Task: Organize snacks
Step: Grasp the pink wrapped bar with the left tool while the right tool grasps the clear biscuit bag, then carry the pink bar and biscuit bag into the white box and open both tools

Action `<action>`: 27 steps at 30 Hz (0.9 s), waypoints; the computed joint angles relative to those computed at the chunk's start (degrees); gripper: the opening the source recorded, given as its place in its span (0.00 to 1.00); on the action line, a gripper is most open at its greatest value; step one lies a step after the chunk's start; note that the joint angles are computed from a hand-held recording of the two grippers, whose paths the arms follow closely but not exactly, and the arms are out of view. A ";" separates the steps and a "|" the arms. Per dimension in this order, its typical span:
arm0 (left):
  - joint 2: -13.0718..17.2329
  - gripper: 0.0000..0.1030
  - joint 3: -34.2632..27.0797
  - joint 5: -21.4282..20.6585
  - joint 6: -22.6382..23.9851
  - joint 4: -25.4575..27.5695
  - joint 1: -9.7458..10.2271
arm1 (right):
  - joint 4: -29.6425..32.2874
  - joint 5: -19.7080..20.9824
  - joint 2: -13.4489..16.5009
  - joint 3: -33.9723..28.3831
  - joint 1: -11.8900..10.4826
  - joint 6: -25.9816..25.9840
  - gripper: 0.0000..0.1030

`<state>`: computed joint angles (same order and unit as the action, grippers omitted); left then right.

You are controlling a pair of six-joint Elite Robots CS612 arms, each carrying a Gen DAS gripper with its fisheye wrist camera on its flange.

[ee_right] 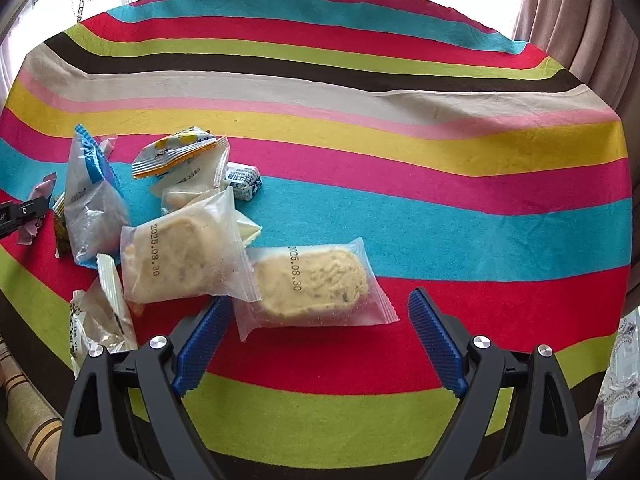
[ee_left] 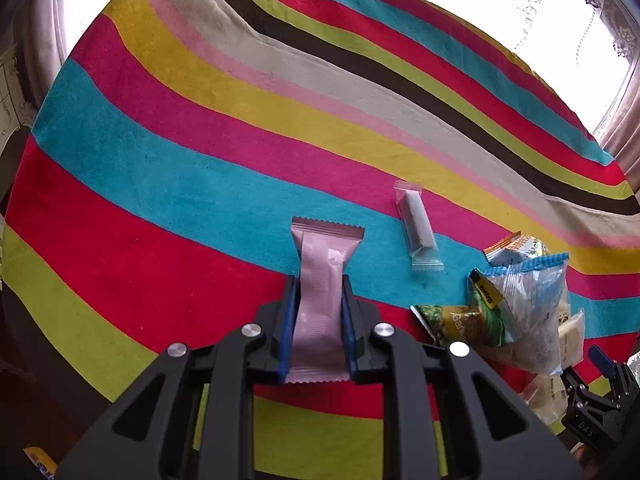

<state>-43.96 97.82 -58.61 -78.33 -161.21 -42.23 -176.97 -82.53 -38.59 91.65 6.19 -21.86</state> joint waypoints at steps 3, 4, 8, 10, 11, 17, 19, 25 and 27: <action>0.08 0.20 -0.21 0.45 0.21 0.38 -0.14 | 0.56 0.94 0.42 -0.71 -0.16 -0.10 0.84; 0.11 0.20 -0.25 0.67 0.32 0.47 -0.22 | 1.01 1.32 0.62 -1.07 -0.19 0.05 0.84; 0.16 0.19 -0.22 1.38 1.12 0.23 -0.47 | 2.63 5.00 0.89 -1.67 -1.03 1.27 0.74; 0.13 0.19 -0.04 1.79 1.29 -0.29 -0.54 | 2.67 5.99 0.88 -1.64 -1.33 1.84 0.70; 0.11 0.19 0.00 1.95 1.32 -0.47 -0.61 | 2.55 5.92 0.86 -1.62 -1.38 2.10 0.68; -0.21 0.19 1.03 2.45 1.61 -2.79 -1.07 | 2.17 6.35 0.73 -1.34 -1.70 3.18 0.62; -0.44 0.19 1.62 2.40 1.76 -3.89 -1.27 | 2.18 6.89 0.50 -0.94 -1.93 3.73 0.61; -0.93 0.19 1.96 2.55 2.16 -4.08 -2.03 | 2.01 8.17 -0.59 0.92 -2.82 5.53 0.58; -1.04 0.19 1.84 2.77 2.32 -3.72 -2.33 | 1.90 8.66 -0.85 1.39 -3.25 6.25 0.58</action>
